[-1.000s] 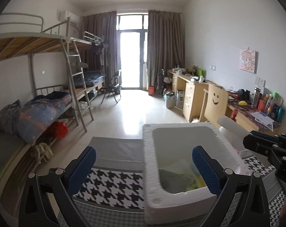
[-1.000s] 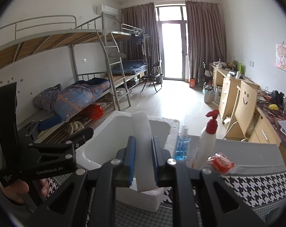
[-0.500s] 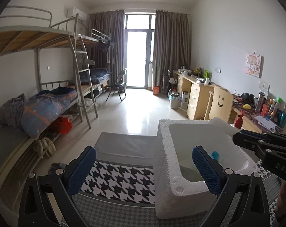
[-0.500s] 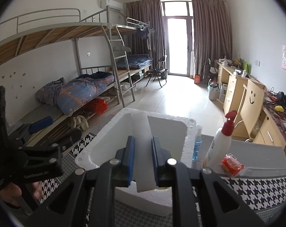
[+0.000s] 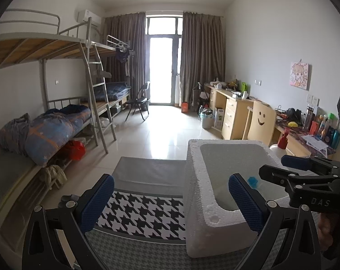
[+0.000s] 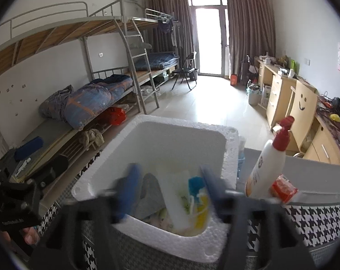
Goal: Organize soft objects
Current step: 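Lower the white foam strip into the foam box and open the right gripper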
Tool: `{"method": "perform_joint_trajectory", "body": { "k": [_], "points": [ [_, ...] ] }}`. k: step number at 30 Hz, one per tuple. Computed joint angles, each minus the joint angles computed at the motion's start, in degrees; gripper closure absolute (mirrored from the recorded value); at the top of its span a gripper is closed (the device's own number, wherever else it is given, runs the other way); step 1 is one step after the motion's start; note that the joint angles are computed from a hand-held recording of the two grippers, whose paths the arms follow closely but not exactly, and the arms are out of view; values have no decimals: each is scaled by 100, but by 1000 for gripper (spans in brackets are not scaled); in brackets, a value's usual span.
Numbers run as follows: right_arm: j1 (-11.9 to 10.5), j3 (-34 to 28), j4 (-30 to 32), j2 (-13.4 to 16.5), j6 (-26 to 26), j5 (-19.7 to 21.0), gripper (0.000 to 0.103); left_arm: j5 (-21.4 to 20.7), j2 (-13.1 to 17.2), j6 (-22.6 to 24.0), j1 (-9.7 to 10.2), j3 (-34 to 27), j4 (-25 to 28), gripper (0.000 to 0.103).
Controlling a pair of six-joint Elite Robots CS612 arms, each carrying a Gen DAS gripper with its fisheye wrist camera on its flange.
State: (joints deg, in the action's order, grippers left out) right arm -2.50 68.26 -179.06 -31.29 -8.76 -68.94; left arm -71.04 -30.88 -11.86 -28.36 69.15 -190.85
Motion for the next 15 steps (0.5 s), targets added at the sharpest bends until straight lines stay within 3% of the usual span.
{"method": "perform_joint_trajectory", "body": {
  "k": [15],
  "points": [
    [-63, 466, -672, -216, 117, -68, 26, -165, -73, 131, -48, 126, -176, 1]
  ]
}}
